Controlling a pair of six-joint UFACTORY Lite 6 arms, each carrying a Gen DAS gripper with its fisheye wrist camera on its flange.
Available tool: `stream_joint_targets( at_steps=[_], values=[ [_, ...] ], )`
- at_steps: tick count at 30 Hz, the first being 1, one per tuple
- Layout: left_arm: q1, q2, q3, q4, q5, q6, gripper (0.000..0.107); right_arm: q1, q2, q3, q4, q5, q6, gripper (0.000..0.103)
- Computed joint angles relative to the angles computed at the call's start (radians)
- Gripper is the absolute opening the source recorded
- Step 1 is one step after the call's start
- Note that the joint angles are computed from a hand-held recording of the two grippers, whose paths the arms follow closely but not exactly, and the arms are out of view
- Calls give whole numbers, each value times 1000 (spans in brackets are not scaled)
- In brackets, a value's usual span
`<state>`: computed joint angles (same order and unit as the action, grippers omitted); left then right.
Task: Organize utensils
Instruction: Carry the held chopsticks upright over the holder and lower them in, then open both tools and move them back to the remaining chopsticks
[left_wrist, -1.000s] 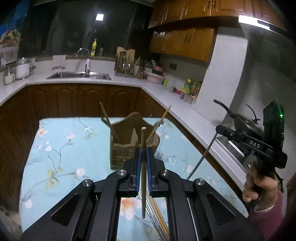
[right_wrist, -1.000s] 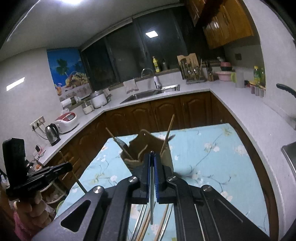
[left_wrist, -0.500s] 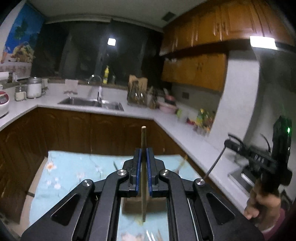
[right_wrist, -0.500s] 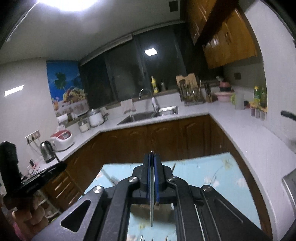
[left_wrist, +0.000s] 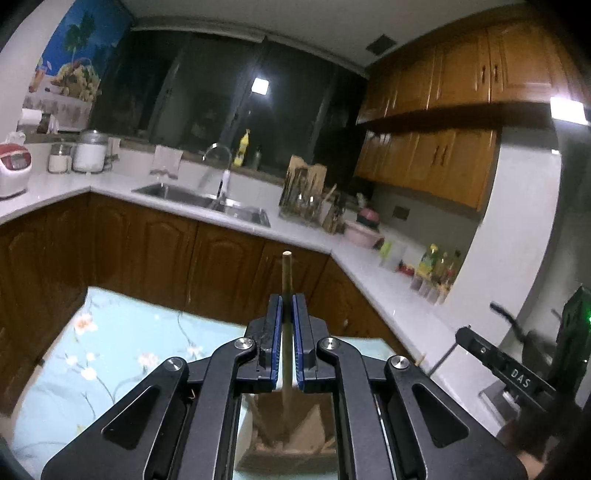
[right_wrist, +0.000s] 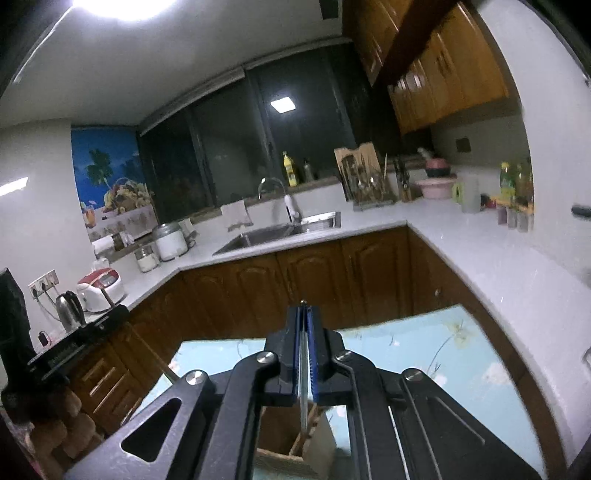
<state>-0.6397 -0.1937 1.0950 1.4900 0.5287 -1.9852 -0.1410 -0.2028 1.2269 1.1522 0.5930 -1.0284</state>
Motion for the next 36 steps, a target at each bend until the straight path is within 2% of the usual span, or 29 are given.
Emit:
stream_joint_targets(
  at_steps=[2,5,9,19,20,22,23,24,25,26,28,30,32,33,34,36],
  values=[
    [-10,10,-65,89,-4,-114,5,10,-7,-69,51,-30,-61,4],
    [-39,35,-111,128,21,-176,5,7,-14,-146,133,-44,-144,4],
    [-41,45,-170,181,21,-257,5,6,9,-168,139,-38,-147,5],
    [-7,50,-138,93,-26,-125,6,1,44,-127,67,-31,-81,6],
    [1,53,-124,57,-47,-86,6,9,48,-121,58,-35,-69,10],
    [14,35,-128,38,-87,-70,13,-2,48,-112,49,-2,-60,14],
    [5,16,-137,44,-84,-74,16,-5,40,-114,53,7,-66,29],
    [-3,6,-141,45,-75,-72,22,-6,34,-114,63,14,-76,49],
    [-19,-14,-148,40,-57,-65,36,-17,9,-131,91,28,-107,57],
    [-33,-41,-159,35,-45,-65,44,-30,-20,-149,117,38,-130,67],
    [-63,-103,-190,35,-5,-91,69,-62,-64,-174,155,66,-152,69],
    [-107,-171,-214,-3,67,-83,83,-98,-88,-177,161,109,-140,83],
    [-167,-265,-259,-30,141,-79,89,-147,-120,-191,179,161,-143,90],
    [-192,-289,-269,-46,175,-69,94,-187,-154,-211,187,196,-148,94],
    [-244,-319,-281,-79,252,-49,99,-211,-173,-220,188,213,-149,96],
    [-345,-371,-321,-115,390,-44,101,-275,-224,-255,186,267,-156,100]
  ],
)
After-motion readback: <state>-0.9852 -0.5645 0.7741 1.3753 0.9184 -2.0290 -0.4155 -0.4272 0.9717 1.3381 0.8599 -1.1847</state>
